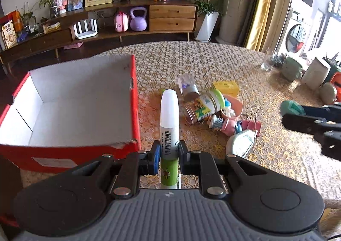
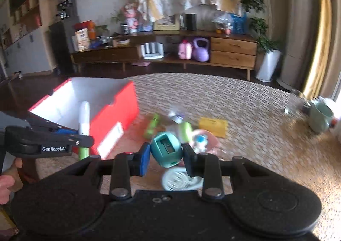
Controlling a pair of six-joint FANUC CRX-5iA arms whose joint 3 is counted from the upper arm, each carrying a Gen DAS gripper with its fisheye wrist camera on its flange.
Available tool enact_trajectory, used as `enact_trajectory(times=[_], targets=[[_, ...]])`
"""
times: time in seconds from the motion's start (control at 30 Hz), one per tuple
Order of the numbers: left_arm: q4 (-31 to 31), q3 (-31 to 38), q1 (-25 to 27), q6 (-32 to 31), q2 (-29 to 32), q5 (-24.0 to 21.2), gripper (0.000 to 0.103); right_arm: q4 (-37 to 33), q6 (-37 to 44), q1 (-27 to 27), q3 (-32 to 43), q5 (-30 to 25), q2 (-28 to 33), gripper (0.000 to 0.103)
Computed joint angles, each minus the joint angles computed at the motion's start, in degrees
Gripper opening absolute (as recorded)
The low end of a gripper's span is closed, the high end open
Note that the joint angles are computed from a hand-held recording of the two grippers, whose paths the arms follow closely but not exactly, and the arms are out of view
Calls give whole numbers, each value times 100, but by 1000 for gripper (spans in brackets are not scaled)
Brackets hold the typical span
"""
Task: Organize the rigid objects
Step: 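Carry the sharpener and marker with both tools over the open red box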
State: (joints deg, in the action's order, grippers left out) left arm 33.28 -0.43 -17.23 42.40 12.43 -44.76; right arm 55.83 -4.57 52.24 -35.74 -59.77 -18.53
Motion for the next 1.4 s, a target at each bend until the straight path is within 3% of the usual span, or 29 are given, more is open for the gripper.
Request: enact_trajectory(times=[0.2,0.43,0.67,1.0,1.2,1.4], targets=[[-134,738,329,196,181,-674,17,12,524,-267,557,458,536,32],[-49,1355,599,101,404,-852,17,56,1083,-622,1259,1010,1234,32],[-730,2400,698,577,1028,-1033,17,-396,1873,-984,2143,1496,2127,32],[-1736,4180,757,1183,2207,-1735,17,-2010,3548,-1228,3655,1502,3371,32],[-2256,5395,710,1299,3090,-2498,17,-2949,4606,-1382,4616,1130,4042,32],[-2506,6305,674,1426,3765,-3012,17,-3516,5043,-1482,5304,631,4514,32]])
